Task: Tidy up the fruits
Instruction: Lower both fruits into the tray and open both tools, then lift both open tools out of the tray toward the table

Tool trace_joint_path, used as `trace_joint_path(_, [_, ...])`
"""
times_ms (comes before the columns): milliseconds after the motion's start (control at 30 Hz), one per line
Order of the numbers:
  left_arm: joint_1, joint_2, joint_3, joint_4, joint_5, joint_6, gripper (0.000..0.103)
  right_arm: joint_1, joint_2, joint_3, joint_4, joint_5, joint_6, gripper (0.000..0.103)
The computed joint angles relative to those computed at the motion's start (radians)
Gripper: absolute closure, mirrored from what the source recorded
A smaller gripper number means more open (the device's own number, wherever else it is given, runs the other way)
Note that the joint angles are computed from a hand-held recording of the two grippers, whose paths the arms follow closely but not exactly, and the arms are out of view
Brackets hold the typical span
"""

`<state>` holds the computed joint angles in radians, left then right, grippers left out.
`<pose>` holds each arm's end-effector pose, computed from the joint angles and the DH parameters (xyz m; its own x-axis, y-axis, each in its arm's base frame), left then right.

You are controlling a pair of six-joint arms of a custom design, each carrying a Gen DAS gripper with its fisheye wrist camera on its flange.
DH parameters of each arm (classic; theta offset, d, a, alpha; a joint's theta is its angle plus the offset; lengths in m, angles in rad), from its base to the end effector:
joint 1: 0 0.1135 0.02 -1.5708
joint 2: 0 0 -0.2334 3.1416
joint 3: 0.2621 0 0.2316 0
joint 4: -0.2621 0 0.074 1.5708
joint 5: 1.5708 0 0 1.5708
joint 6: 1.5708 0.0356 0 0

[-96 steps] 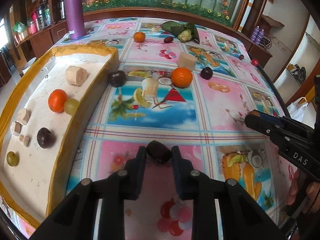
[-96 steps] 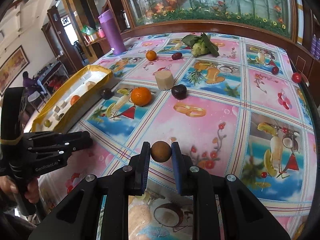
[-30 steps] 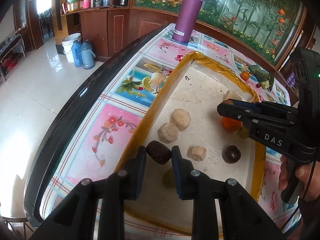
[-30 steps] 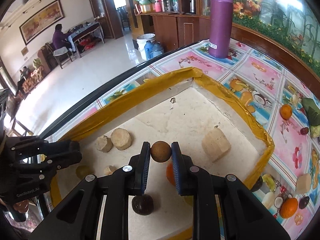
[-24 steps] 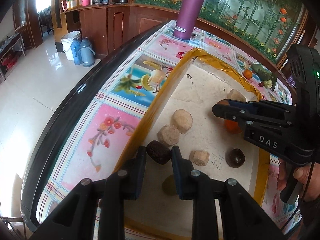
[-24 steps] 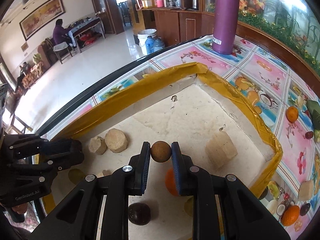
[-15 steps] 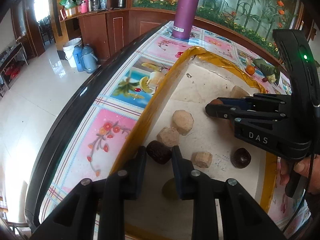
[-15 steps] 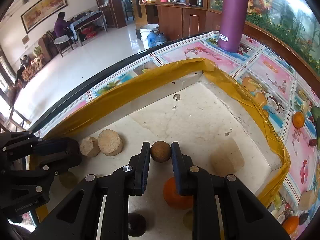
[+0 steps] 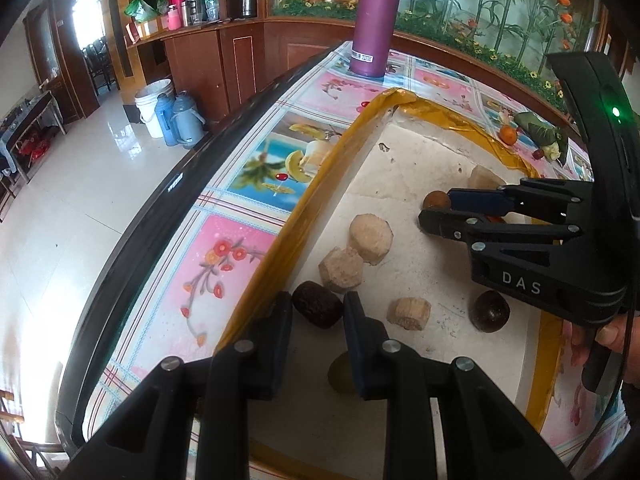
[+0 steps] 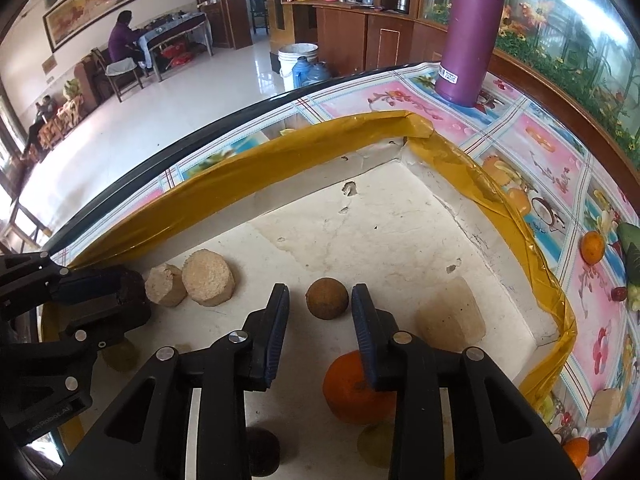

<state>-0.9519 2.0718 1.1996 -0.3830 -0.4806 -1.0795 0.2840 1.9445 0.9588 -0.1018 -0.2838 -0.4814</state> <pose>0.2192 -0.2794 0.0852 -0.8236 -0.1913 -0.5339 -0.1848 0.9805 -0.0663 0.3131 0.1018 0.0817 -0.5710 -0.6297 -0.5267 -0.7427 0.6696 0.0046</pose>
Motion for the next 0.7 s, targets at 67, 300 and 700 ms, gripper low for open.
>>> trace_joint_path(67, [-0.005,-0.005,-0.004,-0.005,0.000,-0.012,0.074,-0.001,-0.021,-0.022,0.007,0.011,-0.008,0.073])
trace_joint_path(300, [-0.047,-0.022,0.005,-0.053,-0.033,-0.067,0.064,-0.032,-0.150,-0.114,-0.024,-0.012,-0.021,0.072])
trace_joint_path(700, [-0.158,-0.001,0.137,-0.224,-0.180,-0.179,0.030,-0.236,-0.451,-0.322,-0.145,-0.112,-0.103,0.070])
